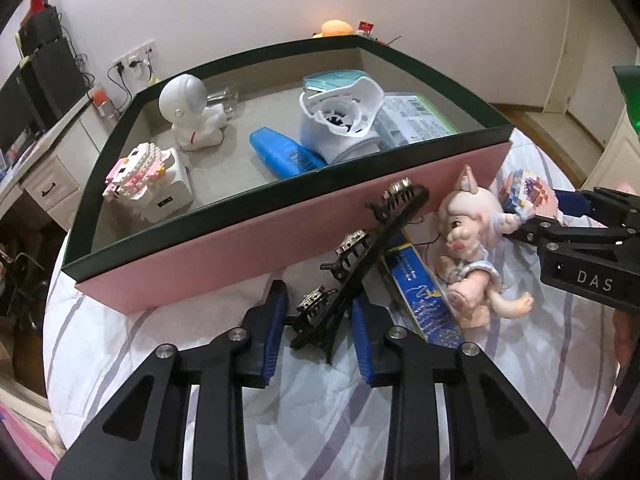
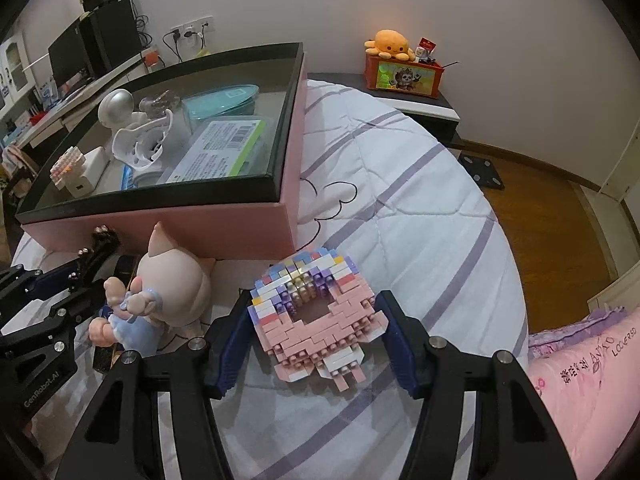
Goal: Organize rigid objects
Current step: 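Grasp the black hair clips with the left tool while the right tool grasps the pink block kitty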
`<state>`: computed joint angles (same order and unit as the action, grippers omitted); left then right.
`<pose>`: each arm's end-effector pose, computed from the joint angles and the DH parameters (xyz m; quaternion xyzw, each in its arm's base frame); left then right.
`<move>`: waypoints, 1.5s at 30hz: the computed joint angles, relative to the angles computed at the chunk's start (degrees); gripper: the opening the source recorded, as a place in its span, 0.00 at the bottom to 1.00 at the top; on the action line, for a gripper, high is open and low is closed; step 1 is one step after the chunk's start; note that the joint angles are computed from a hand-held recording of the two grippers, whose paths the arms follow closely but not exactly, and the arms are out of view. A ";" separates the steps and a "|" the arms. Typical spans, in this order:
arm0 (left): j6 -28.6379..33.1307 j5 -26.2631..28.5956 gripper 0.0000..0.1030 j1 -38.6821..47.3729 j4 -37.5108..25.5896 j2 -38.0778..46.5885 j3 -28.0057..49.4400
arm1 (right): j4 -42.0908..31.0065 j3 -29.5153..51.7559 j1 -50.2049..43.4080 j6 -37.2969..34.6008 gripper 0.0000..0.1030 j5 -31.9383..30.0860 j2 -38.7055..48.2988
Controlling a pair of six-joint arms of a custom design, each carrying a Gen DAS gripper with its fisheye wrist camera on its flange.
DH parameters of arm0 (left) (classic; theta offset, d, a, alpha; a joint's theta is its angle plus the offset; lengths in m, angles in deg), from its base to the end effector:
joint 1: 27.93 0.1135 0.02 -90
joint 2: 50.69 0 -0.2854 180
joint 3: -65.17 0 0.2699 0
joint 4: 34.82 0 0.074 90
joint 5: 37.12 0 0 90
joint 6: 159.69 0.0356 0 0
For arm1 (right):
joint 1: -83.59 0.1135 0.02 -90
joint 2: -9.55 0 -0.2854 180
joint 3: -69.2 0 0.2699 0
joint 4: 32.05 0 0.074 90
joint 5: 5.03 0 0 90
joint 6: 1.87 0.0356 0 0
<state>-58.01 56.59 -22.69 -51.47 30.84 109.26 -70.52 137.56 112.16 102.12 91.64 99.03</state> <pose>0.2556 0.0211 0.1430 0.0634 0.9487 0.0149 0.3093 0.2870 0.1516 0.2073 -0.1071 0.9575 0.0427 0.2644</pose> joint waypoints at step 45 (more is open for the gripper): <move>6.18 14.87 0.24 27.65 -24.63 -44.90 -3.70 | -12.87 0.39 21.97 11.48 0.60 19.05 -29.54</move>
<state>-51.83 71.46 4.97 -76.10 -14.05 105.56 -83.38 137.96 134.13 113.60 110.69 69.49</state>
